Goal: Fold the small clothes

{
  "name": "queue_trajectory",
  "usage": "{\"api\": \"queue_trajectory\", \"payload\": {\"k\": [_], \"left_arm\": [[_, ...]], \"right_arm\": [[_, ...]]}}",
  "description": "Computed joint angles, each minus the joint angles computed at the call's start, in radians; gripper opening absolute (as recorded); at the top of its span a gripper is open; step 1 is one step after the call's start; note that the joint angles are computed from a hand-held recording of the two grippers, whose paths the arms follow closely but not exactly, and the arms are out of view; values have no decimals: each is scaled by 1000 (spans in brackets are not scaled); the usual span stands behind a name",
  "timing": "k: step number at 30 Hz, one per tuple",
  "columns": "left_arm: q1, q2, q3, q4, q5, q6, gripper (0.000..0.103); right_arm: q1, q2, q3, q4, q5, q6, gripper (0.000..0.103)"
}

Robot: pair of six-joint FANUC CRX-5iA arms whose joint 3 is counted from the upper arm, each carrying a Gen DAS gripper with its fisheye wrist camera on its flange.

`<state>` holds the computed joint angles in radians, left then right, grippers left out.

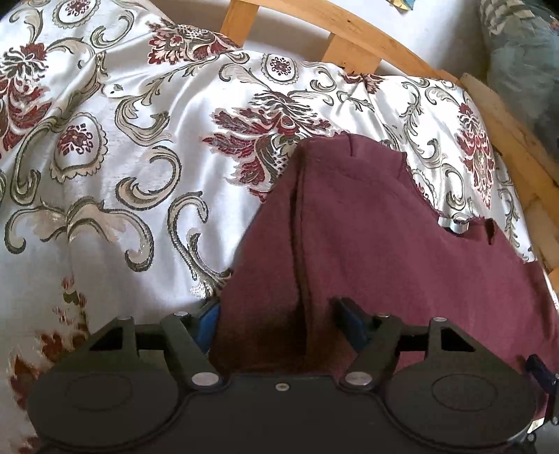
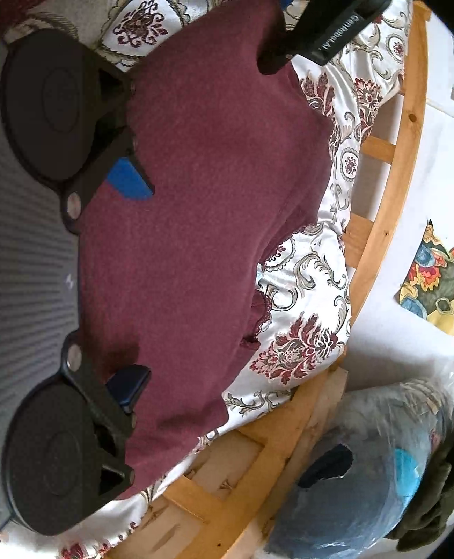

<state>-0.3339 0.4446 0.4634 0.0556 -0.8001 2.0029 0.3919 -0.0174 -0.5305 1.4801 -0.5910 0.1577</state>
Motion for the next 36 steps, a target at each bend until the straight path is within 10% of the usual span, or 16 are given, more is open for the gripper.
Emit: {"api": "queue_trajectory", "payload": {"k": [8,18,24,32,36], "left_arm": [[4,0,3,4,-8,12,68],[-27,-51,-38,-85,63,114,17],[-78,-31,75,-202,30,96,11],[-122,73,222,211,109,-472,11],[-179,191,366,381,26,-715,11]], "right_arm": [[-18,-12,-2,-38,54,-10,103],[20,-22,35,-164,10,96,103],[14,-92,-7,-172,28,69,103],[-45,-225,-109,-162,103,77,103],[-48,-274,-160,-136,86,82,103]]}}
